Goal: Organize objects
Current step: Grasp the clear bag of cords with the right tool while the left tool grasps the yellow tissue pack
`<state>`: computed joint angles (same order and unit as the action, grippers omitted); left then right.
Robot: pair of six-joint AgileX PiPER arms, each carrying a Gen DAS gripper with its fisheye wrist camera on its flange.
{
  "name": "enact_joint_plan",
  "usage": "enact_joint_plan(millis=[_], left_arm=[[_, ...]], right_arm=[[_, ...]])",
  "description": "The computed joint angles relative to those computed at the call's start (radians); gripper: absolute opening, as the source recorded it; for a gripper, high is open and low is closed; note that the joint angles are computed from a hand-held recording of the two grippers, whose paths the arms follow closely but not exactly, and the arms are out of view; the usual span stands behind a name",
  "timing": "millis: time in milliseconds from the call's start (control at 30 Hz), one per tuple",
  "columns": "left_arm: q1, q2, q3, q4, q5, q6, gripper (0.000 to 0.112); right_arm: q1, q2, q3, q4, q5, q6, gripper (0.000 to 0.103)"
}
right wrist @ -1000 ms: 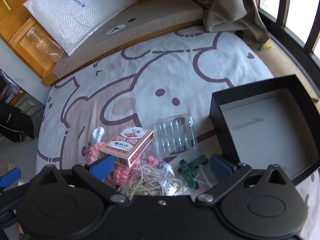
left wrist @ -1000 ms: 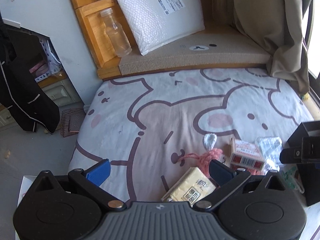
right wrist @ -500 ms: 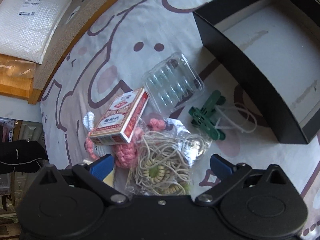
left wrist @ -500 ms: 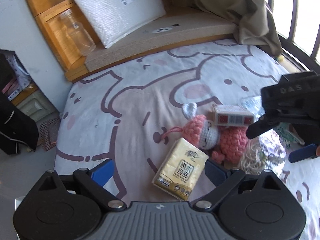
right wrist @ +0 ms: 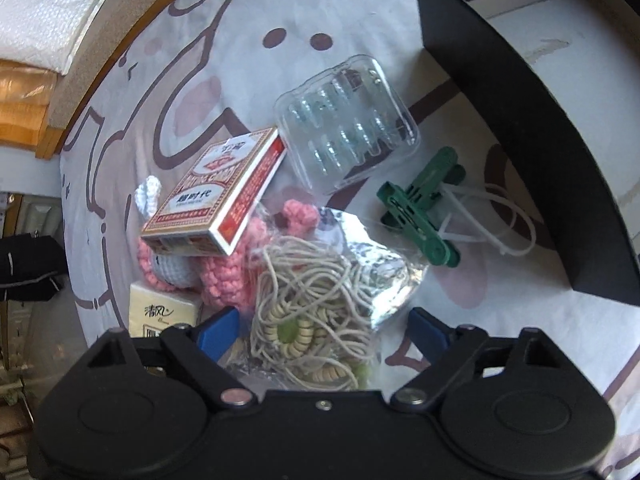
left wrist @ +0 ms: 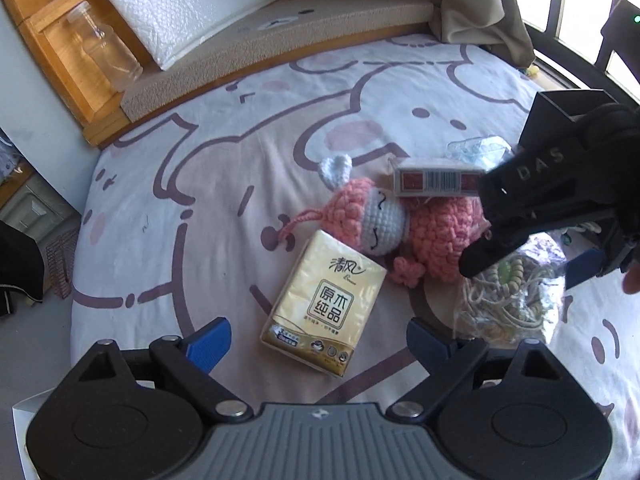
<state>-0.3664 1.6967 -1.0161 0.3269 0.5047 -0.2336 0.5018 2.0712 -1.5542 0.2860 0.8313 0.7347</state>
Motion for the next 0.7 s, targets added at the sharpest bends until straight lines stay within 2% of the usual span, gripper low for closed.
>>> enact_joint_plan(millis=[33, 100, 333, 433, 567, 700], left_arm=[[0.004, 0.01, -0.008, -0.008, 0.005, 0.002, 0.09], [0.011, 0.03, -0.024, -0.023, 0.013, -0.003, 0.088], [0.026, 0.099, -0.097, -0.104, 0.073, -0.008, 0.077], [0.041, 0.122, -0.125, -0.158, 0.105, -0.011, 0.068], [0.058, 0.133, -0.146, -0.221, 0.138, -0.018, 0.068], [0.091, 0.151, -0.194, -0.355, 0.224, -0.024, 0.067]], right_arm=[[0.003, 0.003, -0.01, 0.0, 0.01, -0.028, 0.075], [0.012, 0.009, -0.031, -0.015, 0.04, -0.075, 0.072], [0.037, 0.003, -0.056, -0.077, 0.124, -0.314, 0.068], [0.056, -0.023, -0.033, -0.141, 0.126, -0.406, 0.068], [0.051, -0.055, 0.013, -0.157, 0.115, -0.505, 0.067], [0.031, -0.122, 0.1, -0.146, 0.1, -0.633, 0.066]])
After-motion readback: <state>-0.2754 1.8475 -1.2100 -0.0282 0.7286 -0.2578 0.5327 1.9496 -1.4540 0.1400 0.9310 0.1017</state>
